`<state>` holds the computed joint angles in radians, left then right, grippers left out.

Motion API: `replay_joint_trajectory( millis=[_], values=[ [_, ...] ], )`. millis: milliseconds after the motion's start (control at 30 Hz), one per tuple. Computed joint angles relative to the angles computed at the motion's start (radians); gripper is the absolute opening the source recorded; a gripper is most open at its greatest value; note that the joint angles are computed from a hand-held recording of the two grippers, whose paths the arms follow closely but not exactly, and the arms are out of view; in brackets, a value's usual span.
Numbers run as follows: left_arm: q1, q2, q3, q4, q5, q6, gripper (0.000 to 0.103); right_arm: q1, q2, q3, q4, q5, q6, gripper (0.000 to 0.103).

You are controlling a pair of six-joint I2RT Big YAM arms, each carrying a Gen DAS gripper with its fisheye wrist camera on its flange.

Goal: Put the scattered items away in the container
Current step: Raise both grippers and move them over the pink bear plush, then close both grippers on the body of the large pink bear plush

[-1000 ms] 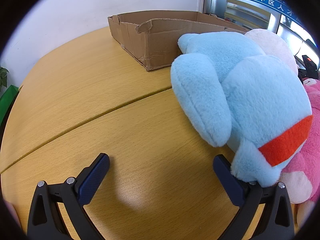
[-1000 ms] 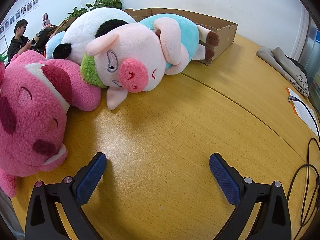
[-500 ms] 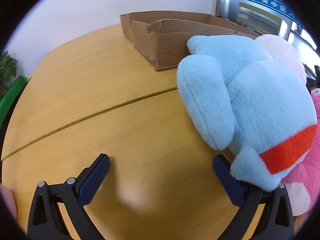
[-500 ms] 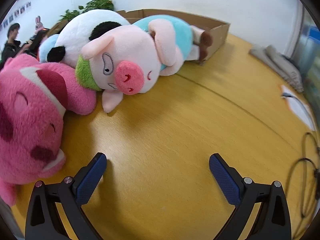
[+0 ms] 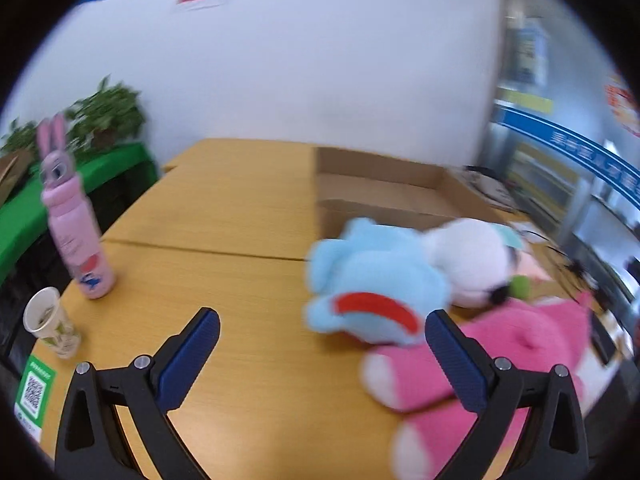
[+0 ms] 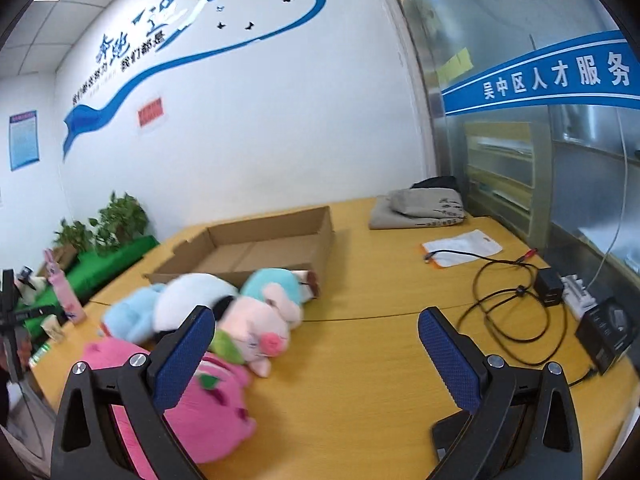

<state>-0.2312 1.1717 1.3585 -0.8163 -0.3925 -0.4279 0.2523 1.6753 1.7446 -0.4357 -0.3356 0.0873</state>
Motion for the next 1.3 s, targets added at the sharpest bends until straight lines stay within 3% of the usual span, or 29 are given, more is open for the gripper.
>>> replay_joint_trajectory(
  millis=[100,233,367,500,600,667,767,833,1000,1133,1300],
  values=[
    [-0.111,0.056,0.053,0.029,0.039,0.002,0.102,0.056,-0.016,-0.027,-0.003,-0.039,0.007,0.103],
    [-0.136,0.163,0.116,0.047,0.162,-0.049,0.102,0.133,0.008,-0.033,-0.004,-0.003,-0.028,0.103],
    [-0.106,0.267,0.140,0.013,0.243,-0.138,0.102,0.152,0.123,0.096,-0.200,0.012,0.085,0.103],
    [-0.061,0.311,0.118,0.062,0.374,-0.180,0.103,0.170,0.244,0.209,-0.342,0.052,0.056,0.103],
    [-0.039,0.295,0.067,0.117,0.443,-0.224,0.103,0.157,0.260,0.178,-0.312,-0.056,0.161,0.102],
    [-0.033,0.275,0.039,0.132,0.472,-0.249,0.102,0.156,0.242,0.146,-0.279,-0.068,0.154,0.097],
    [-0.038,0.261,0.029,0.134,0.479,-0.264,0.087,0.168,0.202,0.098,-0.254,-0.034,0.137,0.082],
    [-0.046,0.248,0.031,0.120,0.467,-0.252,0.068,0.183,0.177,0.074,-0.243,0.004,0.110,0.073],
    [-0.065,0.202,0.029,0.070,0.426,-0.242,0.045,0.189,0.102,0.019,-0.186,0.002,0.124,0.068],
    [-0.075,0.169,0.049,0.045,0.390,-0.221,0.036,0.196,0.068,0.015,-0.159,0.006,0.134,0.067],
    [-0.078,0.120,0.114,0.054,0.325,-0.146,0.034,0.210,0.013,0.016,-0.058,0.015,0.146,0.067]
  ],
)
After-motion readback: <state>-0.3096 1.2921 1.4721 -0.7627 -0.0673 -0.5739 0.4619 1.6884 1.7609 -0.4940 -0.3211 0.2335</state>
